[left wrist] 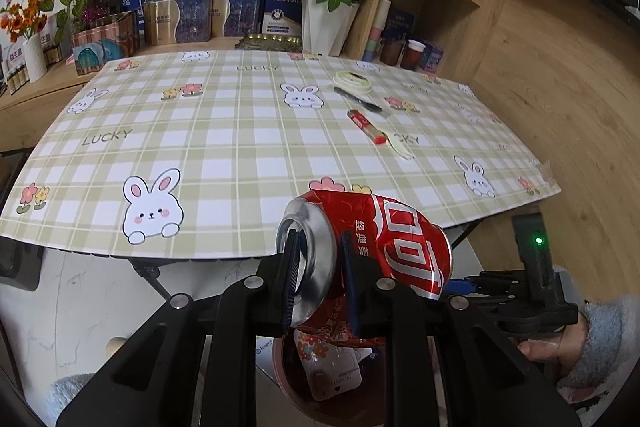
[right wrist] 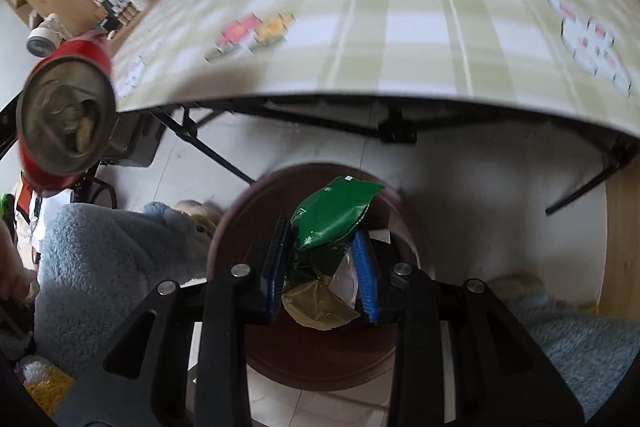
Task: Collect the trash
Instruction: 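Open the right tool to drop the wrapper into the bin, then open the left tool to drop the red can into the bin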
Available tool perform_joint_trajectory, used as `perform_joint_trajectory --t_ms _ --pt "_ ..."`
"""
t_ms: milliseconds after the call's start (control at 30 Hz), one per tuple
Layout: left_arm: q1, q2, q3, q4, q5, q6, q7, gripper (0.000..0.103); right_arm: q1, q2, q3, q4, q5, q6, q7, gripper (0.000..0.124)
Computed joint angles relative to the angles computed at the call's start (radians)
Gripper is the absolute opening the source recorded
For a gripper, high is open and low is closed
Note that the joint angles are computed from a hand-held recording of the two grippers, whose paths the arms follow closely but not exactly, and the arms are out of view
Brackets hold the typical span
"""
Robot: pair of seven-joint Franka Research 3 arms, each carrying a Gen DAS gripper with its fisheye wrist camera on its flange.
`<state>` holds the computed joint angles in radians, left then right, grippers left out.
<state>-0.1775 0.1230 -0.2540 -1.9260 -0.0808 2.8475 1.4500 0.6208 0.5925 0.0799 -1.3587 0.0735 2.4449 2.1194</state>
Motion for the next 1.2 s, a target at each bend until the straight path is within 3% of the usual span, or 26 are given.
perform_joint_trajectory --t_ms 133,433,833,1200 --pt "-0.001 0.005 -0.005 -0.002 -0.007 -0.010 0.009 0.020 -0.002 -0.006 0.002 -0.019 0.012 0.003 0.012 0.046" --pt "-0.011 0.003 -0.007 -0.017 0.002 -0.014 0.014 0.020 0.049 -0.071 -0.076 -0.075 -0.130 0.088 0.136 0.091" --pt "-0.015 0.048 -0.027 -0.022 -0.021 -0.073 0.057 0.020 0.087 -0.150 -0.150 -0.107 -0.431 0.135 0.362 0.097" --pt "-0.015 0.105 -0.037 0.020 -0.025 -0.140 0.083 0.020 0.061 -0.168 -0.133 -0.122 -0.512 0.135 0.434 0.097"
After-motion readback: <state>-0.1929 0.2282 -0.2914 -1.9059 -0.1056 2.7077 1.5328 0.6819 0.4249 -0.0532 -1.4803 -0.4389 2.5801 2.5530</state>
